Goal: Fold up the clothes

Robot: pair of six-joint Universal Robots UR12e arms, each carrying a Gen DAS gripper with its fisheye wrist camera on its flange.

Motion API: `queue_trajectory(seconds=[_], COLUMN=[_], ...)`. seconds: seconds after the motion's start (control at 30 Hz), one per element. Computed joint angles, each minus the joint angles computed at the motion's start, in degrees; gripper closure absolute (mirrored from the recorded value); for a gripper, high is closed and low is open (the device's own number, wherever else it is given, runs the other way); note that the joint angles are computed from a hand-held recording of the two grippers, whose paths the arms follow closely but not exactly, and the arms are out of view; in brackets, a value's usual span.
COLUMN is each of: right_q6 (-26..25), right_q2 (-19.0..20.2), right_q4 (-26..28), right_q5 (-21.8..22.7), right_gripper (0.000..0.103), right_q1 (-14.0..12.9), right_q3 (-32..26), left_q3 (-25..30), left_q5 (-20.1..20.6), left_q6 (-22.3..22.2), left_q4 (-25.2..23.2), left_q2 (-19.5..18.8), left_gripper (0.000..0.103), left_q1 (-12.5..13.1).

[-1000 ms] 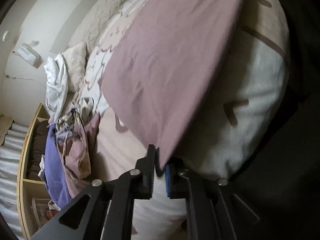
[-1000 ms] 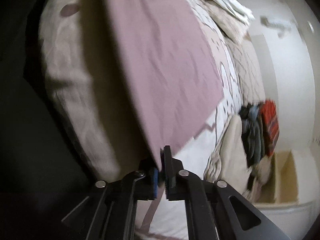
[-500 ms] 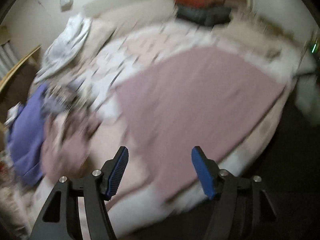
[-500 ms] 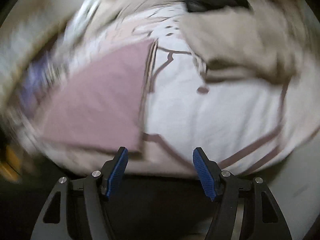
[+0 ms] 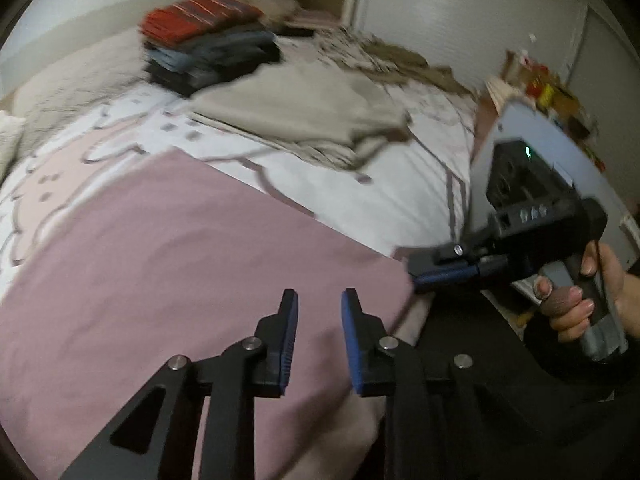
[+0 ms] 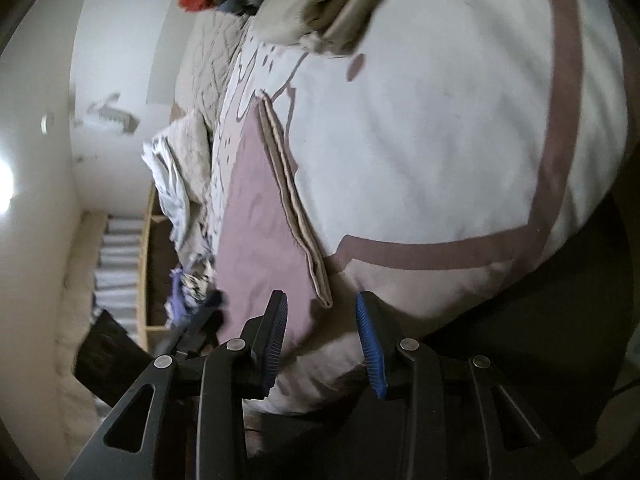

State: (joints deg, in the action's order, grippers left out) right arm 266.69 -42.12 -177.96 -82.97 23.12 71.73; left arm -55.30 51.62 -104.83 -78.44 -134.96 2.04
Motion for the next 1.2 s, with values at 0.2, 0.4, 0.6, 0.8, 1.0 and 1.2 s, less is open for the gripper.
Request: queue_trajectory(seconds=[0.2,0.4,0.6,0.8,1.0,1.2], right_q6=[2.5,-2.1,-5.5,-11.5,-15.7,-14.6], right_q2=[0.8,0.6,0.4,1.1,1.4,1.7], right_q4=[-2.3,3.2,4.5,10.0,15.0,14.6], right_q5=[0.9,3.4,1.1,4.0,6.4,7.4], right_gripper=[0.067,0.095,0.097,0.098,0.098,0.098], right_q1=[-0.2,-0.6,-0.6,-1.1,-1.3,-1.3], right_q3=[-0.6,-2.4,-4.6,-9.1,-11.7,-11.9], left_q3=[-2.6,-4.1,-8.4,-11.5,-16.1,-17.9], left_q5=[4.8,2.9,-5.5,-8.1,-6.6,-6.6], left_q6=[-1.8,-2.2,1.8,8.0,2.5,1.3], left_q4=[5.1,6.4,9.0,8.8,23.1,30.5], left_q2=[-0.5,0.2,3.7,6.6,7.3,7.4], left_gripper=[0.081,0.081,0.081,0.081,0.081,0.090], left_q1=[-1.1,-0.5,1.3,1.5,0.9,0.8])
